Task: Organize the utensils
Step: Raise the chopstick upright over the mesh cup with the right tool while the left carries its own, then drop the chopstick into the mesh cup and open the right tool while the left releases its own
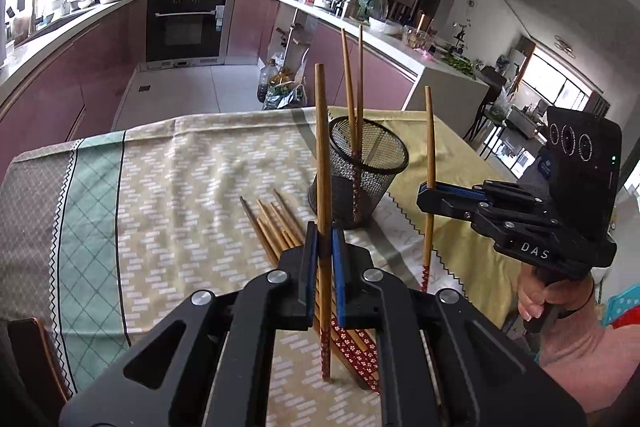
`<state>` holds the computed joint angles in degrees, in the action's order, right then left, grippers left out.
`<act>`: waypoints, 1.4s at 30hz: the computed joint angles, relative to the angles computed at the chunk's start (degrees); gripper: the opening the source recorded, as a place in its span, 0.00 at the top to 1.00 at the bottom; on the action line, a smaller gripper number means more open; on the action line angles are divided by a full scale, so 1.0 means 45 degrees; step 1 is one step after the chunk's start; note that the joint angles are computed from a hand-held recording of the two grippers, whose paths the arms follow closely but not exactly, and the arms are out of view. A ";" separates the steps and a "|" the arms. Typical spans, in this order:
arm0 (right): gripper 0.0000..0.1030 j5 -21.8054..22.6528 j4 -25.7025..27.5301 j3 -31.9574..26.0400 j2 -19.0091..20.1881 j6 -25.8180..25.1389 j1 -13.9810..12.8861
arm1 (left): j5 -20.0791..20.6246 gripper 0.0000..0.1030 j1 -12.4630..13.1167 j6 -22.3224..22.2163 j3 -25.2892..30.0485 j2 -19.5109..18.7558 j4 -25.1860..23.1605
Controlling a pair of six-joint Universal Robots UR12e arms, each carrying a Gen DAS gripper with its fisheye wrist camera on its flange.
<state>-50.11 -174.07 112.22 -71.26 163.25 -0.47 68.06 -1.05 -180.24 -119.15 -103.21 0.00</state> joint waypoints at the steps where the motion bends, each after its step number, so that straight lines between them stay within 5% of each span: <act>1: 0.94 0.0044 -0.0159 -0.0004 -0.0004 0.0093 -0.0033 | -0.0057 0.93 0.0016 0.0010 0.0002 0.0059 0.0101; 11: 0.94 0.0322 -0.1573 -0.0372 0.0017 0.0825 -0.0200 | -0.0736 0.93 0.0112 -0.0343 0.0399 0.0229 0.1008; 28: 0.94 0.0076 -0.3275 -0.1509 0.0404 0.1878 -0.0407 | -0.0276 0.93 -0.0606 -0.0981 0.2473 -0.0671 0.1984; 34: 0.94 -0.0311 -0.3133 -0.1789 0.0658 0.1941 -0.0315 | 0.0596 0.93 -0.1024 -0.0739 0.2861 -0.1006 0.1673; 42: 0.94 -0.0824 -0.1343 -0.2067 0.0894 0.1106 -0.0095 | 0.1304 0.93 -0.1282 0.0041 0.3371 -0.1567 -0.0109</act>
<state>-53.82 -180.11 102.92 -67.24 168.23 -0.90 73.93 -6.82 -180.06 -103.98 -110.26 -0.49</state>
